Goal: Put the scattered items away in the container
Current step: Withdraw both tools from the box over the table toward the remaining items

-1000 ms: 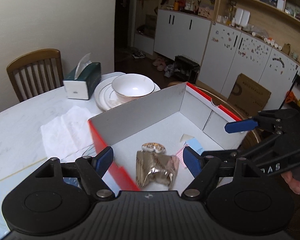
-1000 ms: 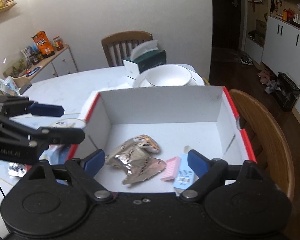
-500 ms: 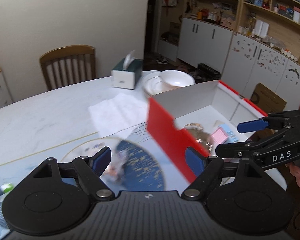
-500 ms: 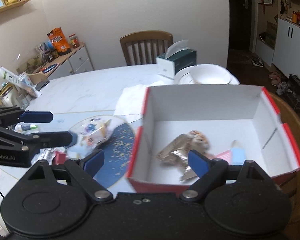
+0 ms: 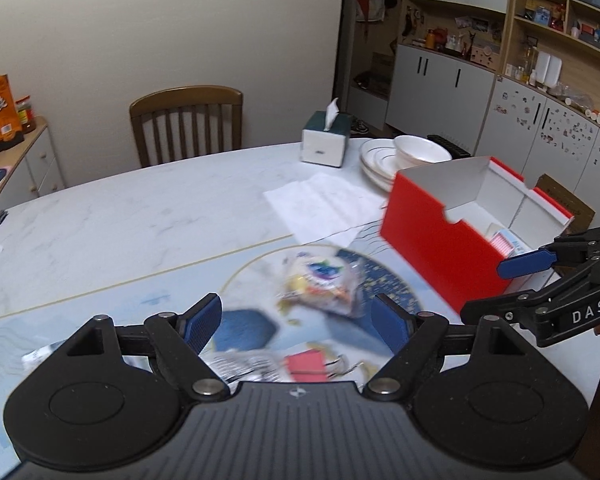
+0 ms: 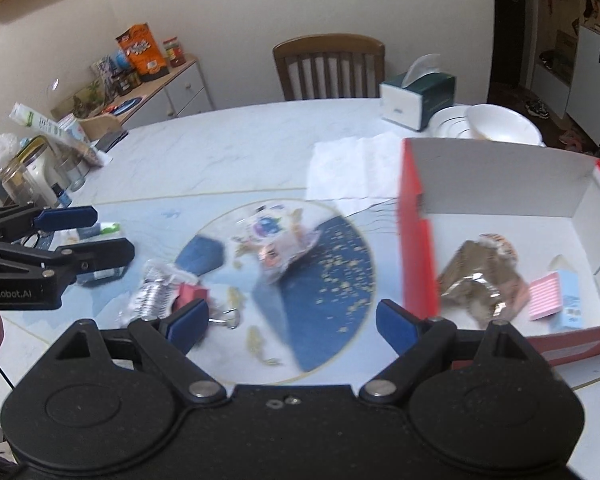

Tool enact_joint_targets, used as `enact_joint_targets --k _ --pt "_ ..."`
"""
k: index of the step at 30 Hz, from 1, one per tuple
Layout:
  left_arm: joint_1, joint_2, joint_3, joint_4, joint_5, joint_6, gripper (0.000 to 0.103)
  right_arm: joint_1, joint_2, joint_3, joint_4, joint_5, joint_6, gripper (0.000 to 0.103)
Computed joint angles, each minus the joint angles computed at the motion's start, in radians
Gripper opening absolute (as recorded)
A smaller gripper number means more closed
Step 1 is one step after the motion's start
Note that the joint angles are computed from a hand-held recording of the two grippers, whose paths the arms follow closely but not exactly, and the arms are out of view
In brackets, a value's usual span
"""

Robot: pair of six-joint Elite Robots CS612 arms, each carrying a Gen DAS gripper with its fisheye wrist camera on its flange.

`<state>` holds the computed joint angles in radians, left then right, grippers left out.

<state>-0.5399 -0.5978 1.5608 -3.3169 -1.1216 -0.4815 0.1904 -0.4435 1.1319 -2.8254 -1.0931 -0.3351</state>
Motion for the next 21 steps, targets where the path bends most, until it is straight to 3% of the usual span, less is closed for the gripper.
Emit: enact_joint_targets --k 8,12,21 --pt "0.031 -0.01 0.076 -0.063 -0.042 -0.007 0.088 0.035 -0.003 0.01 0.005 -0.046 0.018 0.091" --pt "0.047 -0.012 0.111 -0.086 -0.063 -0.006 0.103 0.05 -0.001 0.011 0.014 -0.073 0.019 0.091" --pt "0.083 -0.018 0.161 -0.13 -0.107 0.082 0.103 0.077 0.018 -0.016 0.033 -0.129 0.023 0.09"
